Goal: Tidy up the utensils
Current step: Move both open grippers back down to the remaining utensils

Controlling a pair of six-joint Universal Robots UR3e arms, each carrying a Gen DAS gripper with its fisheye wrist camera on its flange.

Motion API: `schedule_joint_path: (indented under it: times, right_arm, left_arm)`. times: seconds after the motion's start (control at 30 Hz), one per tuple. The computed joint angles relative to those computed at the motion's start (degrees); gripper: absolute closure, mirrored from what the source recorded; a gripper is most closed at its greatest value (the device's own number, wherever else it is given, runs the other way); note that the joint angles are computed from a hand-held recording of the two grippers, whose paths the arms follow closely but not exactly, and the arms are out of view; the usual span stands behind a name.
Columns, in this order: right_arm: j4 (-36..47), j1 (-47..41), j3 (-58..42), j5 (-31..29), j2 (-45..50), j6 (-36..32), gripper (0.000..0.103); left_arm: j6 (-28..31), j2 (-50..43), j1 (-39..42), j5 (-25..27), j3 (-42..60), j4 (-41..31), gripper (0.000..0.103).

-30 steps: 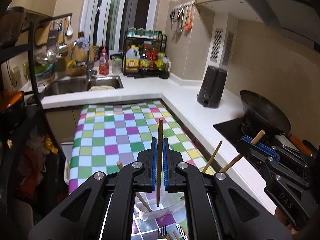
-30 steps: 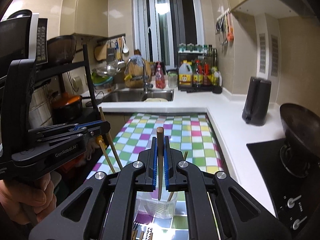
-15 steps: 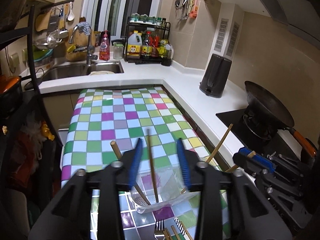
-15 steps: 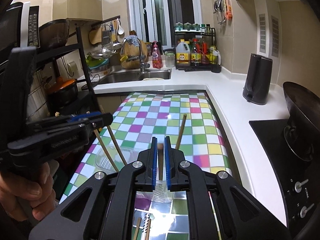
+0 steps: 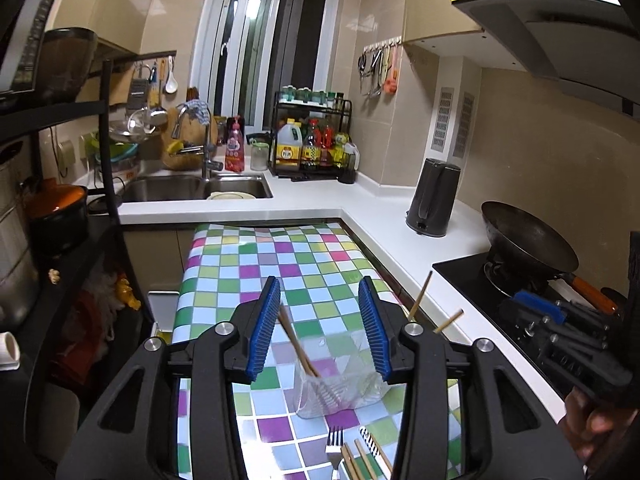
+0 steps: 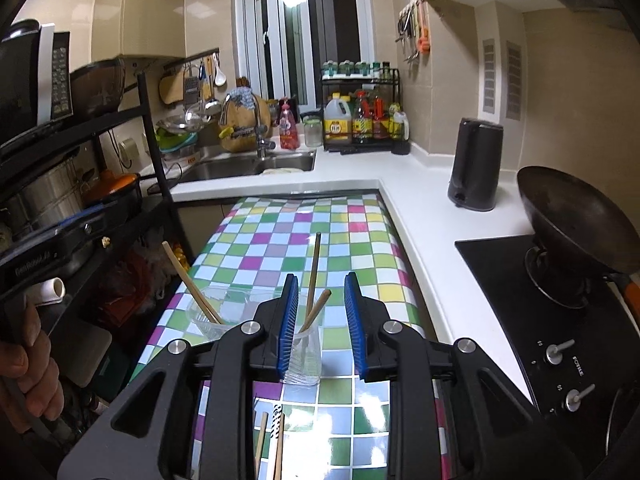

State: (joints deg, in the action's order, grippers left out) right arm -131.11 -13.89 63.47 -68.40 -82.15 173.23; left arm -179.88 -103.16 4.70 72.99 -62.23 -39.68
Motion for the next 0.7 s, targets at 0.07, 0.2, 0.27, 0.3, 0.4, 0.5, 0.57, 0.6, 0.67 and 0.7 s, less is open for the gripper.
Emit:
schedule_joint_path:
  times: [0.07, 0.2, 0.27, 0.3, 0.4, 0.5, 0.57, 0.6, 0.67, 0.7]
  right_arm:
    - [-3.28, -1.88, 7.28, 2.13, -5.49, -0.05, 0.078]
    - [-7.75, -5.29, 20.61, 6.11, -15.5, -0.46, 0.079]
    - [-9.49, -7.19, 28.18, 8.88, -20.87, -0.71, 0.084]
    - [-10.53, -7.78, 31.78, 9.62, -23.24, -0.85, 0.089]
    - [-13.21, -9.36, 44.89, 11.89, -30.91, -0.62, 0.09]
    - [-15.72, -7.68, 57.58, 9.59, -36.14, -2.3, 0.09]
    - [-16.7, -6.18, 64.63, 7.44, -38.7, -4.08, 0.09]
    - [-16.67, -6.12, 66.99, 7.16, -39.83, -4.96, 0.09]
    - [-17.26, -5.78, 71.65, 6.34, -41.68, -6.55, 0.09]
    - [-17.42, -6.14, 73.4, 6.24, -42.65, -7.22, 0.09]
  left_arm:
    - [0.5, 4.92, 0.94, -1.08, -8.23, 3.72, 0.078]
    - [1.49, 14.94, 3.09, -3.34, -26.56, 11.33, 0.089]
    - [1.91, 18.94, 4.1, -3.99, -34.66, 14.72, 0.09]
    - [1.87, 20.87, 4.6, -4.19, -38.99, 16.67, 0.09]
    - [0.65, 24.74, 5.11, -3.81, -51.09, 21.83, 0.09]
    - [-0.3, 25.91, 4.32, -3.16, -60.47, 25.65, 0.09]
    - [0.36, 26.4, 4.48, -4.58, -64.88, 26.77, 0.09]
    - [0.9, 26.16, 3.86, -4.19, -65.72, 26.91, 0.09]
    - [1.62, 25.82, 3.62, -5.14, -66.69, 25.94, 0.09]
    - [1.58, 26.04, 3.97, -5.69, -67.21, 25.24, 0.09]
